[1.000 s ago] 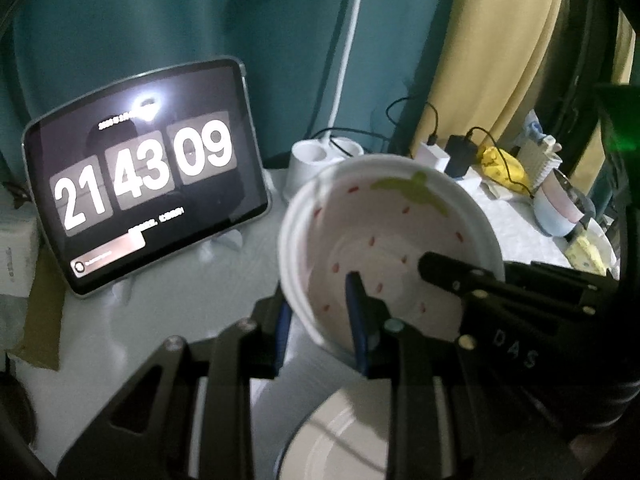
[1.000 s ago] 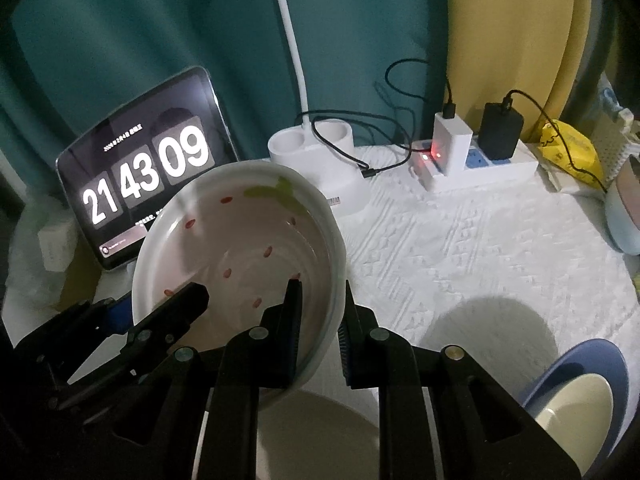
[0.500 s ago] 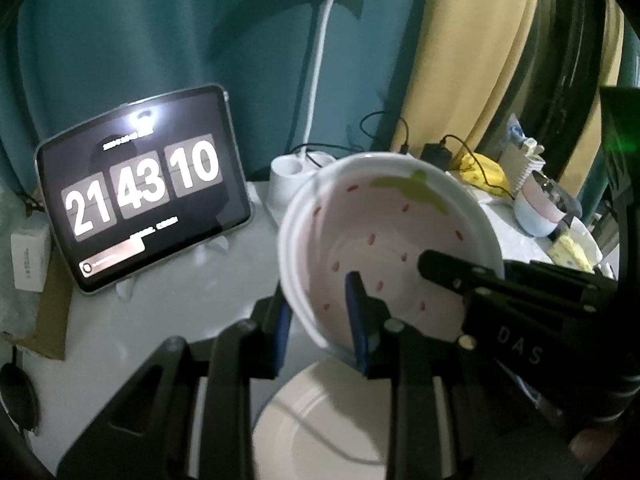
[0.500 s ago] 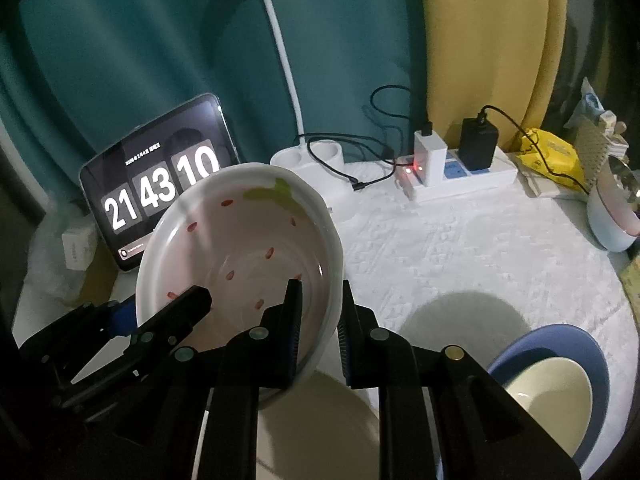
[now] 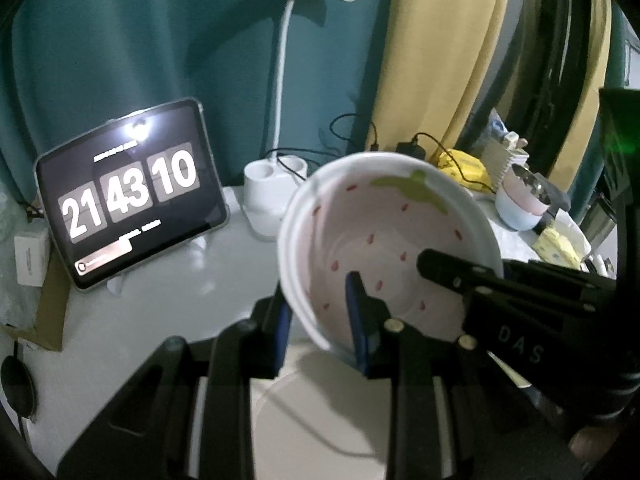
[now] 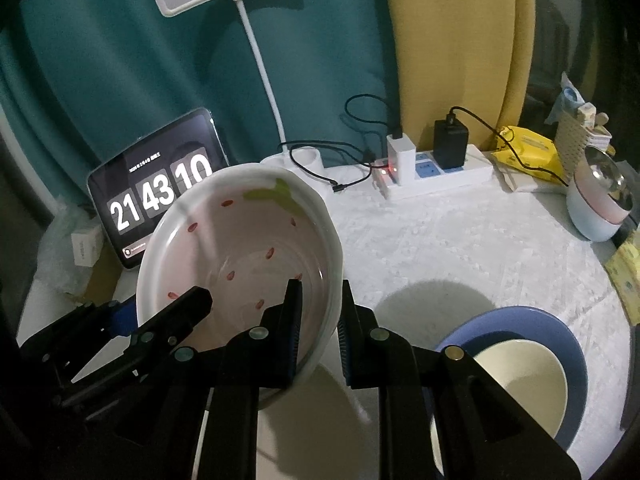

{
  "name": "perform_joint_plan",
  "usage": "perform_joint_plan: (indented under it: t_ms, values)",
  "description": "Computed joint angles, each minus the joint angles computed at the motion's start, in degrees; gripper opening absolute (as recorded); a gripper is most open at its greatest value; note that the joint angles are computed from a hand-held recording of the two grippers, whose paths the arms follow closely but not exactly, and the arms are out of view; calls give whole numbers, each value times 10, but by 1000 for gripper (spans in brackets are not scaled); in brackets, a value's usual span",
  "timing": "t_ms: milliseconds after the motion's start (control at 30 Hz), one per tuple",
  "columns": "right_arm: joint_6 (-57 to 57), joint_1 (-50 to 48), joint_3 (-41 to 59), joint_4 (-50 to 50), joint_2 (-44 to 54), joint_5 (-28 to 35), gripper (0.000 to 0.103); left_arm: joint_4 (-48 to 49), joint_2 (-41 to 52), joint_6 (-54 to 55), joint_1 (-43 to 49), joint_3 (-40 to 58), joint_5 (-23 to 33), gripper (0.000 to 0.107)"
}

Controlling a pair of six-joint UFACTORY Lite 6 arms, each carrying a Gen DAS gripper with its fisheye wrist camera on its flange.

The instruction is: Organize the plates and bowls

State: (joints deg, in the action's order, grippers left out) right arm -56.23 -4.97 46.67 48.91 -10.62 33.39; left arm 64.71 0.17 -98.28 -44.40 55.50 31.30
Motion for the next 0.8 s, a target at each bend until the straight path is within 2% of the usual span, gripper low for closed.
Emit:
perform_joint_plan:
  t_ms: [800]
  values:
    - [-151, -204, 9, 36, 15, 121, 18, -37, 137, 6, -103, 153, 66, 27]
